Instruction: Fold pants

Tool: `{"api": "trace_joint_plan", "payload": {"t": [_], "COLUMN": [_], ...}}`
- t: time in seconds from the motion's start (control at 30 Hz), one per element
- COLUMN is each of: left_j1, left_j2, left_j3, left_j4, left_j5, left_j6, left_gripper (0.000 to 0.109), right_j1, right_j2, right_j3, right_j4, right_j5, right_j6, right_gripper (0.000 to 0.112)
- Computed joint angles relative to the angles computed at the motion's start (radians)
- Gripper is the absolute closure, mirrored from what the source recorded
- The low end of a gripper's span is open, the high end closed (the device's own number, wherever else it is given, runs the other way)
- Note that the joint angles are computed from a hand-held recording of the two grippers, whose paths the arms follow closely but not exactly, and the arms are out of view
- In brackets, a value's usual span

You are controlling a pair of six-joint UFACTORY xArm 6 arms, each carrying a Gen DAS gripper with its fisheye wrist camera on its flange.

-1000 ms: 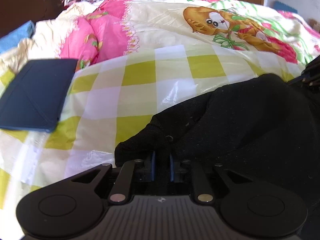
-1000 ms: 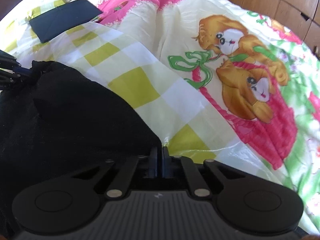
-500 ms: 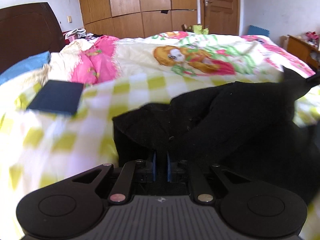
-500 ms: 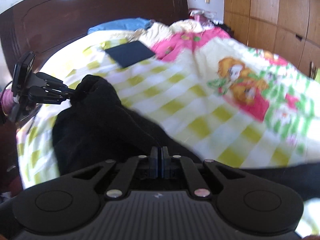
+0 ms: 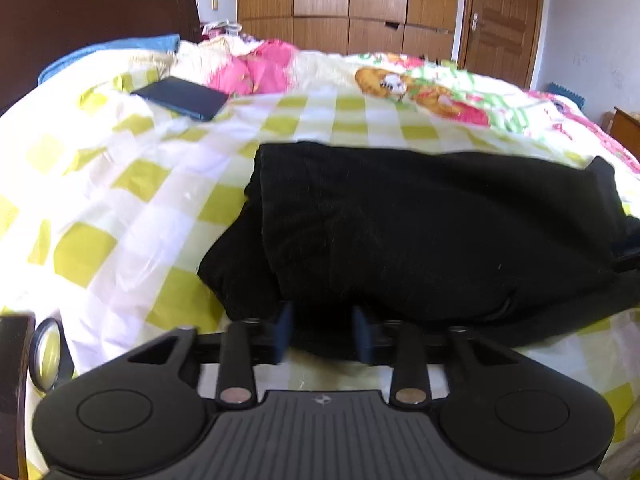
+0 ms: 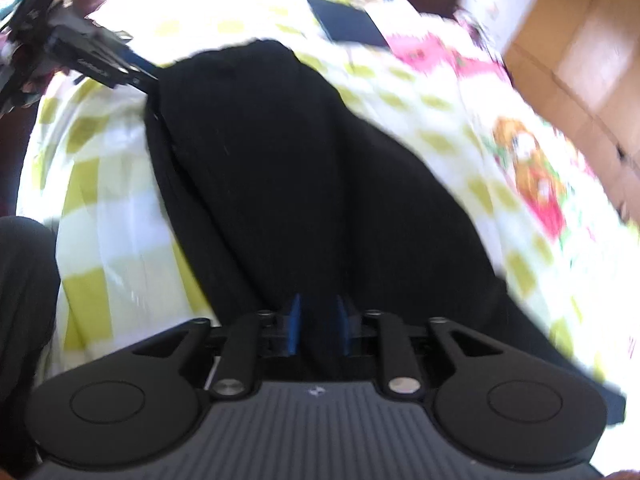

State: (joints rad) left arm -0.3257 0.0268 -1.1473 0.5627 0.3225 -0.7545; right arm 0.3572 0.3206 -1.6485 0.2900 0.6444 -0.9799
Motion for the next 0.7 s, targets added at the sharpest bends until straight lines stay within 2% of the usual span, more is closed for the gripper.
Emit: {"api": "trace_joint_plan", "payload": {"t": [0.1, 0.17, 0.2, 0.27, 0.37, 0.43, 0.47, 0.5, 0.53, 0.6, 0.67, 0.7], "left_j1": [0.006, 0.011, 0.010, 0.009, 0.007, 0.002, -0.001, -0.005, -0.006, -0.008, 0.003, 0.017], "left_j2": [0.038, 0.068, 0.080, 0.088, 0.091, 0.097, 0.099, 0.101, 0.103, 0.110, 0.106, 0.095], "left_j3": [-0.031, -0.065, -0.086, -0.107, -0.126, -0.131, -0.132, -0.132, -0.132, -0.147, -0.159, -0.157], "left_j4": [-0.102, -0.101, -0.049, 0.019, 0.141, 0.253, 0.295, 0.309, 0.293, 0.319, 0.426, 0.458], "left_j5": [-0.019, -0.005, 0.027, 0.046, 0.061, 0.064, 0.062, 0.058, 0.053, 0.070, 0.063, 0.034], "left_j6": [0.090, 0.101, 0.075, 0.081, 0.045, 0.043, 0.055, 0.085, 0.129, 0.162, 0.105, 0.072], "left_gripper": [0.054, 0.051, 0.048, 0.045, 0.044, 0.045, 0.047, 0.056, 0.066, 0.072, 0.075, 0.075], "right_j1": [0.053, 0.091, 0.111, 0.153, 0.216, 0.235, 0.238, 0.234, 0.225, 0.206, 0.196, 0.196], "right_j2": [0.066, 0.109, 0.130, 0.140, 0.174, 0.236, 0.273, 0.307, 0.344, 0.401, 0.403, 0.385], "right_j3": [-0.079, -0.125, -0.144, -0.124, -0.110, -0.168, -0.216, -0.278, -0.363, -0.515, -0.575, -0.571], "right_j4": [0.097, 0.140, 0.155, 0.198, 0.186, 0.116, 0.053, 0.008, -0.006, 0.031, 0.077, 0.115], "right_j5": [0.003, 0.006, -0.011, -0.085, -0.210, -0.238, -0.231, -0.189, -0.106, 0.018, 0.053, 0.048], "right_j6": [-0.075, -0.136, -0.173, -0.247, -0.295, -0.226, -0.139, -0.046, 0.052, 0.170, 0.219, 0.216], "right_gripper": [0.085, 0.078, 0.072, 0.071, 0.069, 0.071, 0.072, 0.087, 0.102, 0.104, 0.105, 0.105]}}
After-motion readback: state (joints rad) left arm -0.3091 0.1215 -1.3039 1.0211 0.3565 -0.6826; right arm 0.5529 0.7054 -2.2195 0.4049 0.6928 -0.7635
